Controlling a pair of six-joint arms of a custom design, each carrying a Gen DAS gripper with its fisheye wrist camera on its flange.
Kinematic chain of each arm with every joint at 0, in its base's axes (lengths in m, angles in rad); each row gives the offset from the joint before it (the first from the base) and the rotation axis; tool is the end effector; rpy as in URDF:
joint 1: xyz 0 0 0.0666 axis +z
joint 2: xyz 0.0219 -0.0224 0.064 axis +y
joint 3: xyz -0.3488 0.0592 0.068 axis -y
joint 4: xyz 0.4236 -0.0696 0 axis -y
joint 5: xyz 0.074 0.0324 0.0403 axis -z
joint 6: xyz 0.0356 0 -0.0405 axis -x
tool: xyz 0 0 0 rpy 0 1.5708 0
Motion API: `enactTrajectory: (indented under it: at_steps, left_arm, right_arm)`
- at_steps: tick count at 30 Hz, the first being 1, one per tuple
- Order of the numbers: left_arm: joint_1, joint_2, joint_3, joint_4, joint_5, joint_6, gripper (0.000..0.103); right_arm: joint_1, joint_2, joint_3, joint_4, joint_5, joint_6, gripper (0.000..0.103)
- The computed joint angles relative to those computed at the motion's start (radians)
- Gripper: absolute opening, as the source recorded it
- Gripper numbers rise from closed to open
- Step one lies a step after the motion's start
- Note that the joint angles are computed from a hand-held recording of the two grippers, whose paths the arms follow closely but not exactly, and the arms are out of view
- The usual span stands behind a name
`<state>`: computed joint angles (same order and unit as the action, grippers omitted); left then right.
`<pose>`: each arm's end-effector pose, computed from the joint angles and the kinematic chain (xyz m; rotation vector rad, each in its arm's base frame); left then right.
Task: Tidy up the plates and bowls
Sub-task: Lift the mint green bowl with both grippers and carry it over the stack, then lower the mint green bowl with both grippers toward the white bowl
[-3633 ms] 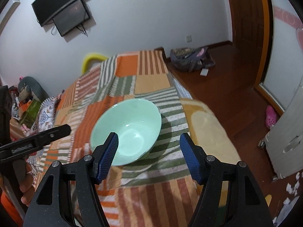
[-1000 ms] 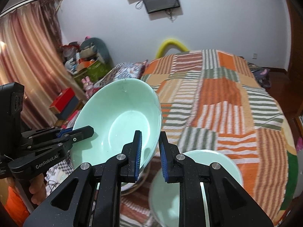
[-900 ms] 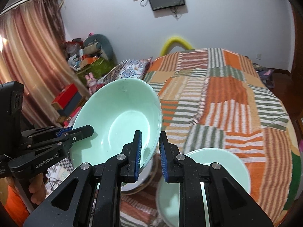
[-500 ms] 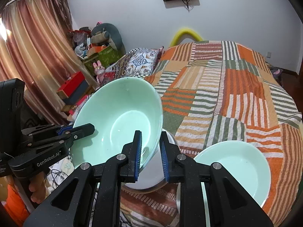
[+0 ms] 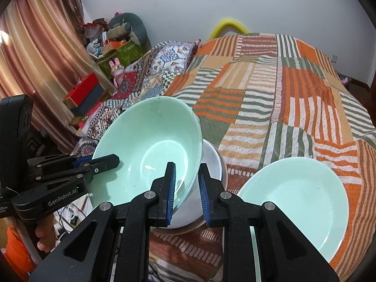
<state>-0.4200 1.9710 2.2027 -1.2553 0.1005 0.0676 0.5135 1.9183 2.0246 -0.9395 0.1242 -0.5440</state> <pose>0.6279 -0.2848 0.4291 0.4953 2.5708 -0.3051 0.6114 0.3393 0.3993 0.0952 2.4221 0.3423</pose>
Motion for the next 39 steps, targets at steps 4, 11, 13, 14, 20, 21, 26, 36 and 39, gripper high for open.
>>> enactTrajectory:
  at_steps: [4, 11, 13, 14, 20, 21, 26, 36, 39]
  left_arm:
    - [0.002, 0.011, -0.002, -0.012, 0.009, 0.001, 0.012]
    - [0.002, 0.042, 0.019, -0.038, 0.020, 0.001, 0.013]
    - [0.003, 0.051, 0.027, -0.046, 0.023, -0.001, 0.013]
    - [0.003, 0.055, 0.031, -0.051, 0.024, -0.002, 0.013]
    - [0.001, 0.082, 0.056, -0.075, 0.025, -0.008, 0.014]
    - [0.001, 0.087, 0.063, -0.080, 0.024, -0.009, 0.014]
    - [0.002, 0.102, 0.076, -0.094, 0.024, -0.015, 0.015]
    - [0.005, 0.102, 0.072, -0.087, 0.030, -0.017, 0.016]
    - [0.005, 0.102, 0.071, -0.086, 0.029, -0.016, 0.016]
  right_arm:
    - [-0.001, 0.010, 0.002, -0.014, -0.011, -0.008, 0.019]
    - [-0.002, 0.020, 0.005, -0.035, -0.023, -0.020, 0.019]
    - [-0.003, 0.026, 0.012, -0.044, -0.025, -0.019, 0.019]
    - [-0.004, 0.027, 0.012, -0.046, -0.026, -0.020, 0.020]
    - [-0.009, 0.037, 0.018, -0.058, -0.035, -0.019, 0.020]
    - [-0.010, 0.040, 0.019, -0.059, -0.038, -0.020, 0.020]
    - [-0.012, 0.046, 0.023, -0.063, -0.044, -0.021, 0.020]
    - [-0.010, 0.060, 0.044, -0.076, -0.030, 0.011, 0.020]
    - [-0.015, 0.060, 0.044, -0.076, -0.049, 0.007, 0.021]
